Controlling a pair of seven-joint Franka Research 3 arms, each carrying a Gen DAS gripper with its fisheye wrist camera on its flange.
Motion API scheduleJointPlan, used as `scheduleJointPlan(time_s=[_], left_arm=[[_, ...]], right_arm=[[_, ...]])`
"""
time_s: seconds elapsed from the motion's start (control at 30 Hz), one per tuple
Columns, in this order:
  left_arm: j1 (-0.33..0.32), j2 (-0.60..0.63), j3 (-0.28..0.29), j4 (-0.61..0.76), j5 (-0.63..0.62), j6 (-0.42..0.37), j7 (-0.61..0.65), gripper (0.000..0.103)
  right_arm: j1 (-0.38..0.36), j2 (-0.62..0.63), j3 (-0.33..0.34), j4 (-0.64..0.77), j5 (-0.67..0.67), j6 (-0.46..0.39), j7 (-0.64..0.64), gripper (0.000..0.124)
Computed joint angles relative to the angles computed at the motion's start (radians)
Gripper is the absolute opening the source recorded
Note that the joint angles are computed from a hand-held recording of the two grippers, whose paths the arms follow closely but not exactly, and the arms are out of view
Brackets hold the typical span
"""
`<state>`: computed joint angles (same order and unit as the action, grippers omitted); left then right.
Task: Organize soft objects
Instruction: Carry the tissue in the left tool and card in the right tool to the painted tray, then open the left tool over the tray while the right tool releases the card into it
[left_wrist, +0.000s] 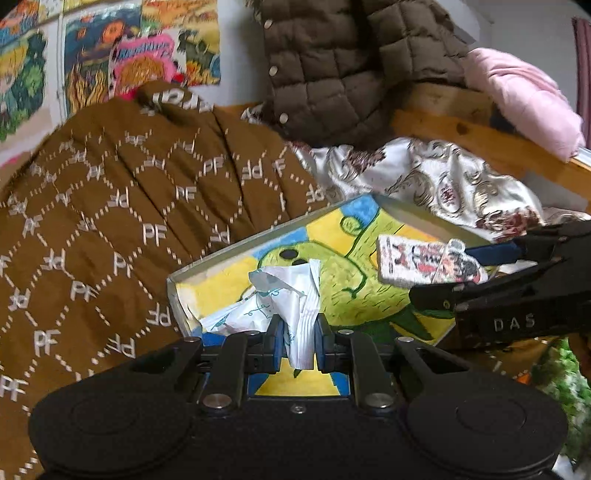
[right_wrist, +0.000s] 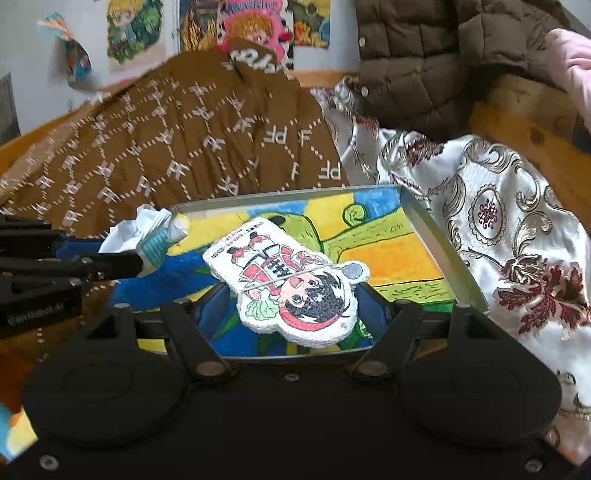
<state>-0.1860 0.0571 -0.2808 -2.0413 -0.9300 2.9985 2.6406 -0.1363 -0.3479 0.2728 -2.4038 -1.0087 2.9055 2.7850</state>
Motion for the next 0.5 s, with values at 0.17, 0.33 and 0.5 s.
scheduleJointPlan(time_s=[0.17, 0.33, 0.5], left_arm=[[0.009, 0.065, 0.000, 0.021, 0.179, 0.002, -0.167, 0.018], [0.057, 0.089, -0.038, 0.031, 0.244, -0.041, -0.210, 0.019], [0.084, 0.094, -0.059, 0.038, 0.257, -0.069, -0.217, 0.022]], right_arm=[[0.053, 0.129, -0.051, 0.108, 0.056, -0.074, -0.088, 0.067], [0.121, 0.271, -0.118, 0.223, 0.085, -0.116, -0.183, 0.067], [0.177, 0.355, -0.184, 0.276, 0.118, -0.111, -0.214, 0.067]])
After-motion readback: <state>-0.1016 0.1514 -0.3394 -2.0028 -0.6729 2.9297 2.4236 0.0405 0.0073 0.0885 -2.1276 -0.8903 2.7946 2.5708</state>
